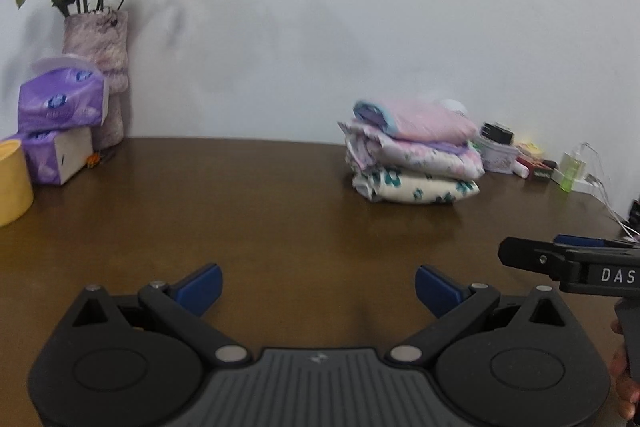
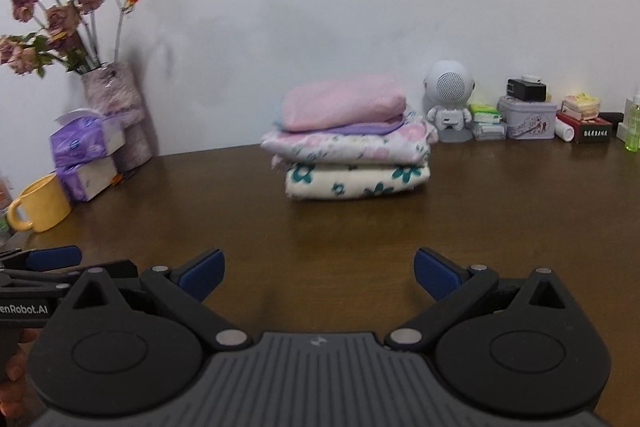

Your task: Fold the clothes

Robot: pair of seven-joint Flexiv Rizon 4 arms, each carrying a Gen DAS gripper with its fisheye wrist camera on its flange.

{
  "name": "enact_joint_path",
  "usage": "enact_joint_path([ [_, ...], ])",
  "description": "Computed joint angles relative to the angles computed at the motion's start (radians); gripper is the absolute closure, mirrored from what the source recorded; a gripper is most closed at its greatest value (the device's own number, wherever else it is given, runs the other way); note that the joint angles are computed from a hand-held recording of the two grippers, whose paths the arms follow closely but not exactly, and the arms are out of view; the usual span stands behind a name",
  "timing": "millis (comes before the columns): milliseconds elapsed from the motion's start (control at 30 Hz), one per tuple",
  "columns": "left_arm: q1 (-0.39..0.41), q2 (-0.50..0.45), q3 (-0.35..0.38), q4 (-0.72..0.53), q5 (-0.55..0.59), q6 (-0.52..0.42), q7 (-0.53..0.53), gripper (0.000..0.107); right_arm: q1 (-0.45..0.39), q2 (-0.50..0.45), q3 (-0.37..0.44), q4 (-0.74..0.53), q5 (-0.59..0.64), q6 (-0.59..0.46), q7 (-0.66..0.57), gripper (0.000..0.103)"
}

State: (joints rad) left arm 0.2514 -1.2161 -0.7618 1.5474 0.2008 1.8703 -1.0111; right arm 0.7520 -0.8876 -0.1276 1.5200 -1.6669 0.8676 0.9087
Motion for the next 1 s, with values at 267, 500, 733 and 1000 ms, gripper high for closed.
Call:
enact_joint_path([
  [267,0.112,0.085,0.012,0.222,0.053,0.086,-0.072,0.004,0.045,0.012,0.042,0.036,0.036,0.010,0.001,0.000],
  [500,0.236,0.141,0.005,0.401,0.137,0.082,-0.115,0.004,0.109,0.014,0.067,0.062,0.092,-0.012,-0.003,0.000],
  [733,0.305,0.178,0.026,0.545,0.198,0.145,-0.091,0.004,0.186,0.005,0.079,0.060,0.195,-0.061,-0.033,0.000],
  [1000,0.326,0.175,0.081,0.604,0.291,0.215,-0.121,0.004,0.260,-0.019,0.074,0.033,0.268,-0.108,-0.029,0.000],
])
